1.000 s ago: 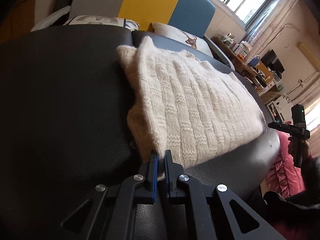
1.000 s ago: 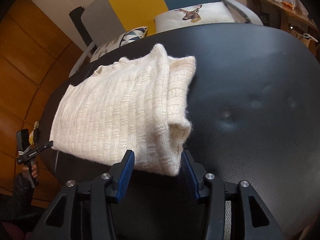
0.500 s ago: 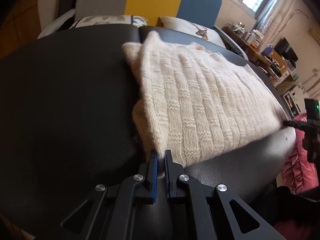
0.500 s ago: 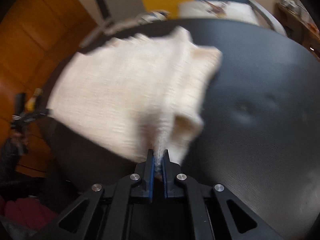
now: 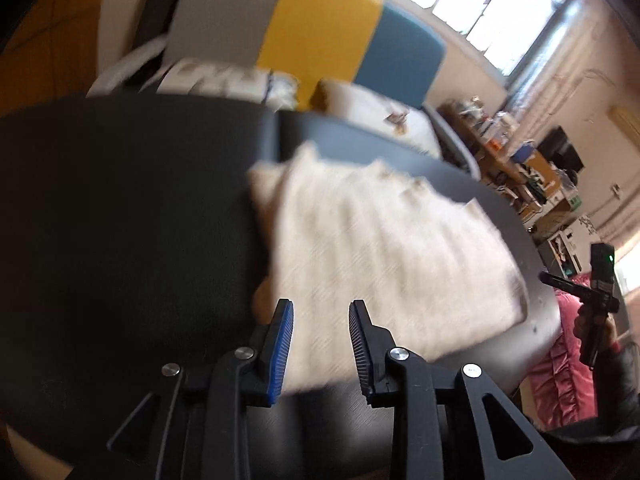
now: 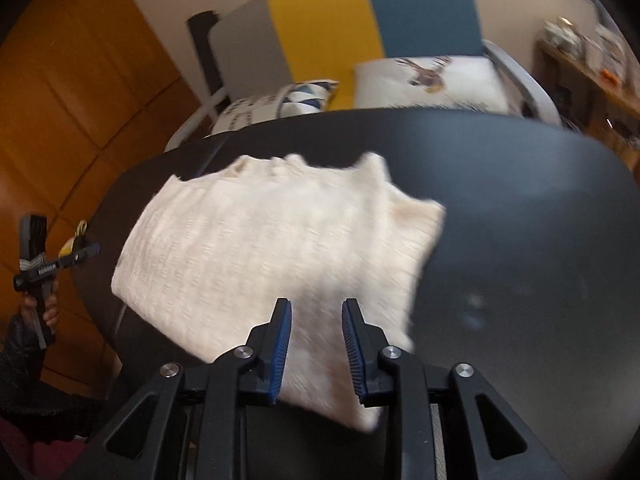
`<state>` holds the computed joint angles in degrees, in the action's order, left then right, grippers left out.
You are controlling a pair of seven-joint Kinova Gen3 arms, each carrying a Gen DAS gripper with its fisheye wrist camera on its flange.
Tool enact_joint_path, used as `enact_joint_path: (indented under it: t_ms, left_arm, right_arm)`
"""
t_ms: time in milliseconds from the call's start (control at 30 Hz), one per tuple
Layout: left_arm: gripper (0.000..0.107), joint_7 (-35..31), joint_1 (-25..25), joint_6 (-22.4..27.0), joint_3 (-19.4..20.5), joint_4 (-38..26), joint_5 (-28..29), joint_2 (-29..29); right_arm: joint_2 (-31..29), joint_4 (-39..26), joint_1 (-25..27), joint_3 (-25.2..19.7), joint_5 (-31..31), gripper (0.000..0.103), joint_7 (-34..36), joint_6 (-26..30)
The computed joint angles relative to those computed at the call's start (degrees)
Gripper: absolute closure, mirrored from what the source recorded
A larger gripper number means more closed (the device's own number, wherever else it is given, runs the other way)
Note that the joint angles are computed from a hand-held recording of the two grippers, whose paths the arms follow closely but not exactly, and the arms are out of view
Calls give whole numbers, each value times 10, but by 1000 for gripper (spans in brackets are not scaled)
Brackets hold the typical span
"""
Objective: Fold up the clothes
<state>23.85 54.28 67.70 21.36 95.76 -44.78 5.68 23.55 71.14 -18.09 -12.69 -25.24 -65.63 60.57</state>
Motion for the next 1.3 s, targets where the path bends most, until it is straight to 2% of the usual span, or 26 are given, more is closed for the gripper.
enact_joint_path:
  t_ms: [67,200,267,333,400,467,600,667,767,800,867,933,1000,1067,1167,1233,1300]
  left_arm:
    - [76,-47,-37,-7,16,-37,-17,32]
    - [73,-140,-130,8,89,-137,-40,118]
    - [73,-186,-152,6,101,-181,-47,154]
    - [73,-233,-187,25,142,-232,-56,198]
    - [73,-280,-198,42,154,-277,-50,234]
    - [73,-326,-189,28,124,-302,-19,250]
    - [73,-417,-146,40,18,-366,70,288]
    - [73,-436,-127,15,-35,-356,106,283]
    - [74,-431,-126,-55,-71,-314,157,239]
    - [74,-444,-114,-69,-96,-307,170,229]
    - [74,-476,-86,-69,-138,-307,176,223]
    - [73,-523,-91,-41,-138,-330,187,233]
    - [67,-566,-107,-33,-136,-342,212,242]
    - [60,-598,-116,-41,-145,-341,242,247]
    - [56,-620,-134,-73,-150,-326,285,248]
    - [59,-622,-136,-94,-155,-312,299,246]
    - [87,-621,-121,-105,-165,-303,288,243]
  right_arm:
    - [22,-30,-36,-3,22,76,-12,-3]
    - [74,-99,-101,-5,62,76,-54,-5]
    - [103,-145,-141,9,95,76,-87,7]
    - [122,-176,-156,13,112,76,-100,22]
    - [141,-208,-171,27,137,76,-122,41]
    - [158,-232,-171,32,146,76,-136,63]
    - [170,-234,-180,51,183,80,-158,74]
    - [168,-225,-168,42,178,81,-164,68]
    - [167,-234,-138,16,141,78,-146,77]
    - [166,-237,-134,12,134,78,-138,77]
    - [170,-254,-139,11,135,78,-121,80]
    - [181,-279,-146,13,136,74,-109,93]
    - [196,-309,-157,18,140,72,-103,113]
    - [216,-343,-166,24,144,67,-104,141]
    - [226,-359,-178,34,153,60,-101,156]
    - [227,-357,-187,41,164,60,-99,158]
    - [223,-349,-194,45,173,61,-99,155]
